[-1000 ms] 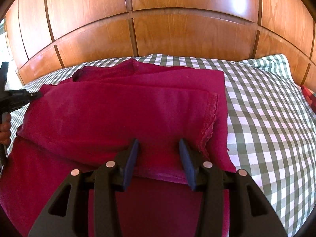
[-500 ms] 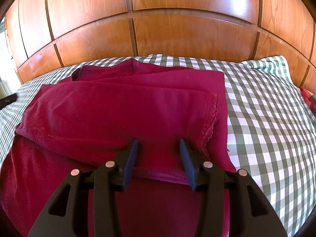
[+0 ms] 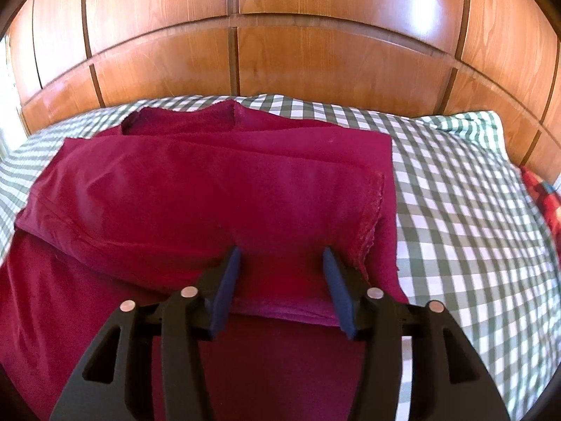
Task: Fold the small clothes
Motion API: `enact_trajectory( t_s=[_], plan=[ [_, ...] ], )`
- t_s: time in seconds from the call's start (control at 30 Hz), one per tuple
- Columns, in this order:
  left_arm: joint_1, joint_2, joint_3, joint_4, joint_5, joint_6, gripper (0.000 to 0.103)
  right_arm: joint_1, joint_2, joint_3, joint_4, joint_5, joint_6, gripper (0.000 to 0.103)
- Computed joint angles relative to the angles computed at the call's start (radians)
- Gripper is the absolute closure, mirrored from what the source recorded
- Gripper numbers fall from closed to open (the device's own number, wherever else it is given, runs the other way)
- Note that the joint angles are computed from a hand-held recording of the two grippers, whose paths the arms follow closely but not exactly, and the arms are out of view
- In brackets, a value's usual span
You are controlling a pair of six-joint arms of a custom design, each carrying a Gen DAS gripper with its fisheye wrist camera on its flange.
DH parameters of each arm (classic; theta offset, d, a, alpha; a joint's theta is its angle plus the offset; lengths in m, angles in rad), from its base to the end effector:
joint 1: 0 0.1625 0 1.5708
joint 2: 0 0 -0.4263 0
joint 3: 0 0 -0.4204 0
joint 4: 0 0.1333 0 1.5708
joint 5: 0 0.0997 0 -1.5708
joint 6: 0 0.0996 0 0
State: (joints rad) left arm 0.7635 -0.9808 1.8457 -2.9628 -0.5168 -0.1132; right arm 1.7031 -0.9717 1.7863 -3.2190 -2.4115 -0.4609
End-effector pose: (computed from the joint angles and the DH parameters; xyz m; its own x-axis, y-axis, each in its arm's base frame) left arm -0.2964 -0.5881 0.2044 -0.7239 -0.0133 -0.6898 0.5461 0.5999 -0.5847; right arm 0.1437 -0.6316 0.2379 -0.6179 0.1146 0.7779 -0.4058 0.8009 -0.4403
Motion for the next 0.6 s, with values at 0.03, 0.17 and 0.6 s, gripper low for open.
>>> enact_trajectory(
  t_s=[0.03, 0.17, 0.6],
  plan=[
    [-0.004, -0.004, 0.01, -0.004, 0.006, -0.009, 0.079, 0.004, 0.001, -0.003, 0.008, -0.011, 0.003, 0.046],
    [-0.025, -0.027, 0.053, -0.06, 0.017, 0.006, 0.053, 0.014, -0.023, 0.002, 0.075, -0.02, 0.057, 0.024],
    [-0.062, -0.088, 0.152, -0.048, 0.032, -0.091, 0.044, 0.076, -0.126, 0.159, 0.182, -0.028, 0.209, 0.01]
  ],
)
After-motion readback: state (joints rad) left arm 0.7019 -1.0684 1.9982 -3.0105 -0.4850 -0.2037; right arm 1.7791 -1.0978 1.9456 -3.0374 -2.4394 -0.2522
